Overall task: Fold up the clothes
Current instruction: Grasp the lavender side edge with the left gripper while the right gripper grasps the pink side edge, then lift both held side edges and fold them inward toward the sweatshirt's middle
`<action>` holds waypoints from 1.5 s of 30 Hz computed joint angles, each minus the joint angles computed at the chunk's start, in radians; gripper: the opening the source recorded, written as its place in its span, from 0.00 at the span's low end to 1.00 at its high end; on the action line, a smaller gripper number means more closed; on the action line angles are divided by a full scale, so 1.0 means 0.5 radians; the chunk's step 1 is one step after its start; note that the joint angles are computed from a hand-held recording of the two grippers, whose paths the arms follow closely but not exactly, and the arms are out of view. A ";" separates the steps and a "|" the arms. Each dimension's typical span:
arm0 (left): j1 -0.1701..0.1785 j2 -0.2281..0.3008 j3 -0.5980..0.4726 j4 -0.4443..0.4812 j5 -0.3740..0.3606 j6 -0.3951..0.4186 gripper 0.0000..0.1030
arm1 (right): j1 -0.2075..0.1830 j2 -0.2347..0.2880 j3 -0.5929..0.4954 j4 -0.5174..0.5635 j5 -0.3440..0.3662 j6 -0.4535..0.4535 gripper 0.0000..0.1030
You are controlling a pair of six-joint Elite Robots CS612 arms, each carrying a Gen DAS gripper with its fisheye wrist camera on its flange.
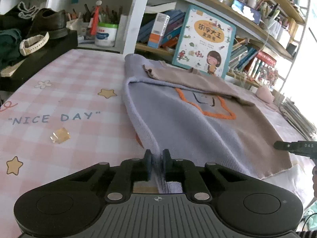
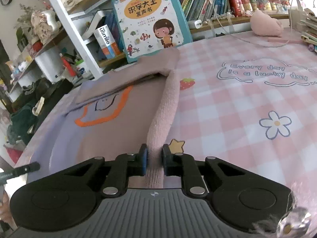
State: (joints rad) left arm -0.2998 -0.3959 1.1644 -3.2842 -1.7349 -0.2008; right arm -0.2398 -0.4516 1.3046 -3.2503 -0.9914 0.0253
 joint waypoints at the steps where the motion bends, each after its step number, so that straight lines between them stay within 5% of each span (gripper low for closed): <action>1: 0.002 -0.011 0.020 -0.008 -0.026 0.028 0.07 | -0.003 -0.017 0.036 -0.012 -0.002 -0.023 0.12; 10: 0.010 -0.115 0.229 -0.042 -0.184 0.163 0.07 | -0.088 -0.194 0.426 -0.130 0.090 -0.194 0.18; 15: 0.020 -0.120 0.233 0.000 -0.230 0.108 0.11 | -0.118 -0.167 0.450 -0.304 0.068 -0.035 0.38; 20: 0.032 -0.102 0.209 -0.004 -0.280 0.014 0.12 | -0.138 -0.112 0.396 -0.384 0.180 0.149 0.42; 32: 0.044 -0.087 0.198 -0.029 -0.342 -0.048 0.15 | -0.199 -0.132 0.439 -0.113 0.705 0.258 0.41; 37: 0.067 -0.071 0.181 -0.035 -0.442 -0.154 0.16 | -0.206 -0.136 0.452 -0.115 0.724 0.310 0.34; 40: 0.079 -0.056 0.162 -0.042 -0.499 -0.225 0.16 | -0.209 -0.122 0.428 -0.088 0.713 0.370 0.17; 45: 0.088 -0.049 0.147 -0.022 -0.559 -0.260 0.16 | -0.219 -0.098 0.407 -0.103 0.744 0.425 0.13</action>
State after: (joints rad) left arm -0.2557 -0.4206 1.2378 -3.2951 -2.0142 -0.3306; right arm -0.3494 -0.5007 1.5080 -3.3018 -0.6196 0.2377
